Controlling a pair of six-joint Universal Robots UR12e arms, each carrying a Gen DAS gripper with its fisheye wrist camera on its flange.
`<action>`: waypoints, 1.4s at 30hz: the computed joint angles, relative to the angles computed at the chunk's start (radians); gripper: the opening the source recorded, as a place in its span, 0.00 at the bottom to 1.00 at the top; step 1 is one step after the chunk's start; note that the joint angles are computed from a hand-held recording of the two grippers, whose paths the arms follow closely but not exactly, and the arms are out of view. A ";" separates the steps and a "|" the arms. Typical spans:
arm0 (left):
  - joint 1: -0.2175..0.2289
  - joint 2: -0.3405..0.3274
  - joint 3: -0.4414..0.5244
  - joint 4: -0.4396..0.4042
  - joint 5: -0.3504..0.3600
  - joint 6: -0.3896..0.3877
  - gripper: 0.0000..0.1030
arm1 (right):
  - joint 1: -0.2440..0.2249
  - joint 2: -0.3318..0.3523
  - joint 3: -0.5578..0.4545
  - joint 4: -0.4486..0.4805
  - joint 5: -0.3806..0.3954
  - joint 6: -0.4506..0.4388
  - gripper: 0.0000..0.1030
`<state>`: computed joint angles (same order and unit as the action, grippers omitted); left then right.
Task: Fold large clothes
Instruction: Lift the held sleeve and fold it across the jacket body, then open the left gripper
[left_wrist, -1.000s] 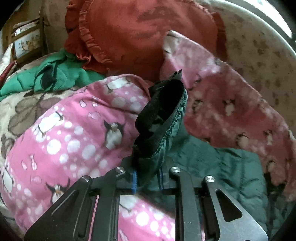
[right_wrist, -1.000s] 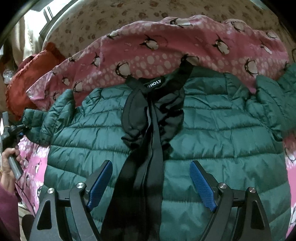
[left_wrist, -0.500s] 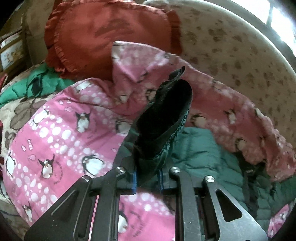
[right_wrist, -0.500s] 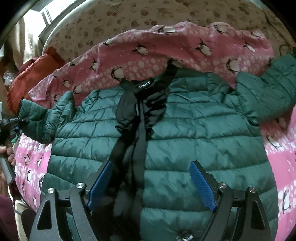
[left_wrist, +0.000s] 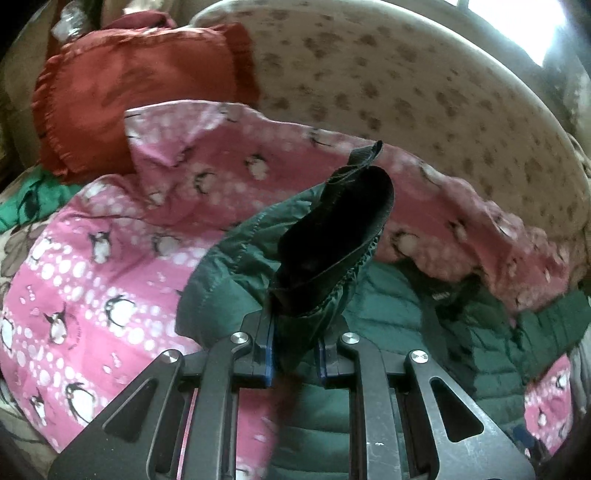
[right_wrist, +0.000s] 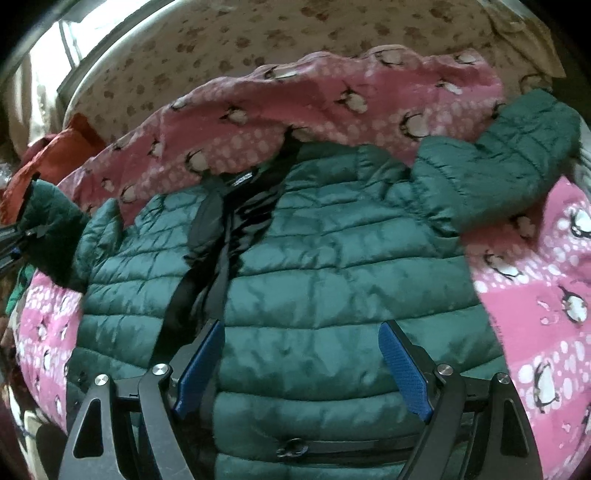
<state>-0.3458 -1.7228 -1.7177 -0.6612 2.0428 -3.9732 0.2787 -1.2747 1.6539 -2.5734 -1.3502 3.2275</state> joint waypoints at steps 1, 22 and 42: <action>-0.006 -0.007 0.008 0.001 -0.004 0.004 0.15 | -0.003 0.000 -0.001 0.004 0.000 0.008 0.81; -0.058 -0.079 0.095 -0.009 -0.066 0.034 0.15 | -0.025 -0.021 0.022 0.008 0.032 0.032 0.81; -0.103 -0.184 0.215 -0.014 -0.178 0.086 0.15 | -0.058 -0.034 0.036 0.004 0.039 0.061 0.81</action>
<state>-0.4487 -1.9067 -1.5028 -0.6750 1.8646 -3.8872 0.2209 -1.3088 1.6901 -2.5697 -1.3109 3.2888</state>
